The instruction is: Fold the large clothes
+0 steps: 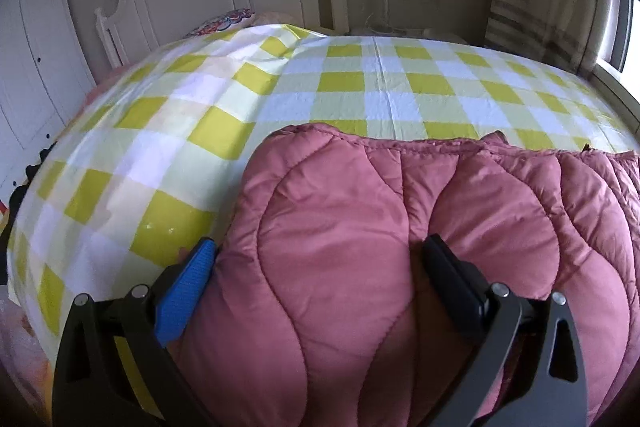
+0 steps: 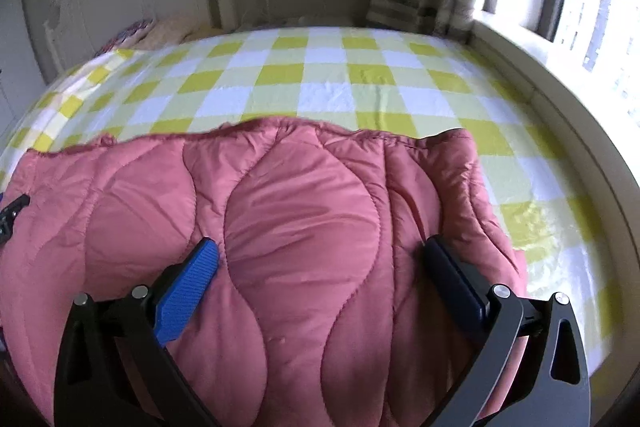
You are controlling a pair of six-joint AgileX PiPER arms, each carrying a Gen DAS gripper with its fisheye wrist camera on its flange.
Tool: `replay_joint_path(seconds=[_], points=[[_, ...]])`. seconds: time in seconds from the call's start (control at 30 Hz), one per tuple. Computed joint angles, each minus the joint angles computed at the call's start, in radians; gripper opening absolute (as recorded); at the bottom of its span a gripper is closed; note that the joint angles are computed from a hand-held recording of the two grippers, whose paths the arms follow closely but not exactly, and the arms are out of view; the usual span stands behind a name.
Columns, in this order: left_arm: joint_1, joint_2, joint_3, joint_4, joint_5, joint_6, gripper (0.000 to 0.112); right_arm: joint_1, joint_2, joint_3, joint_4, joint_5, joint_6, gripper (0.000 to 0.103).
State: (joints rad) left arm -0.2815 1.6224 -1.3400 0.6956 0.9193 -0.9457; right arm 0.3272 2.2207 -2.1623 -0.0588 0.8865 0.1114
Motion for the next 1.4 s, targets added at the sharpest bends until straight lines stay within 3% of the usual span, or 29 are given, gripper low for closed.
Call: replay_joint_path(seconds=[0.1, 0.17, 0.23, 0.3, 0.37, 0.43, 0.5, 0.77, 0.87, 1.0, 1.1, 1.17, 1.23, 1.33, 1.4], points=[[-0.084, -0.084, 0.041, 0.101, 0.015, -0.113, 0.101, 0.002, -0.157, 0.225, 0.127, -0.165, -0.089, 0.098], [-0.187, -0.159, 0.071, 0.188, -0.001, -0.185, 0.101, 0.025, -0.225, 0.306, 0.194, -0.216, -0.175, 0.098], [-0.283, -0.167, 0.064, 0.274, 0.025, -0.226, 0.101, 0.076, -0.251, 0.333, 0.197, -0.219, -0.236, 0.098], [-0.358, -0.121, 0.034, 0.318, 0.047, -0.199, 0.101, 0.134, -0.222, 0.306, 0.105, -0.182, -0.217, 0.098], [-0.357, -0.029, -0.014, 0.257, 0.057, -0.118, 0.101, 0.178, -0.166, 0.286, 0.000, -0.153, -0.169, 0.099], [-0.310, 0.062, -0.008, 0.189, 0.005, -0.082, 0.101, 0.164, -0.164, 0.344, 0.048, -0.248, -0.179, 0.099], [-0.288, 0.047, 0.025, 0.174, -0.046, -0.126, 0.101, 0.152, -0.153, 0.342, 0.094, -0.252, -0.209, 0.099], [-0.292, 0.040, 0.026, 0.157, -0.039, -0.105, 0.101, 0.155, -0.161, 0.359, 0.085, -0.263, -0.199, 0.099], [-0.299, 0.040, 0.026, 0.158, -0.035, -0.111, 0.101, 0.182, -0.181, 0.336, -0.048, -0.200, -0.047, 0.098], [-0.263, 0.040, 0.030, 0.138, -0.075, -0.088, 0.101, 0.218, -0.335, 0.527, -0.038, -0.372, -0.067, 0.098], [-0.259, 0.039, 0.034, 0.139, -0.081, -0.086, 0.101, 0.256, -0.294, 0.514, -0.063, -0.315, -0.091, 0.098], [-0.261, 0.042, 0.032, 0.143, -0.072, -0.086, 0.101, 0.241, -0.277, 0.549, -0.007, -0.377, -0.117, 0.099], [-0.265, 0.040, 0.033, 0.150, -0.068, -0.089, 0.101, 0.220, -0.262, 0.524, 0.072, -0.353, -0.170, 0.099], [-0.263, 0.029, 0.035, 0.124, -0.072, -0.077, 0.101, 0.234, -0.276, 0.497, -0.014, -0.301, -0.106, 0.098], [-0.261, -0.020, 0.066, 0.107, -0.080, -0.086, 0.101, 0.233, -0.328, 0.545, -0.085, -0.338, -0.048, 0.098]])
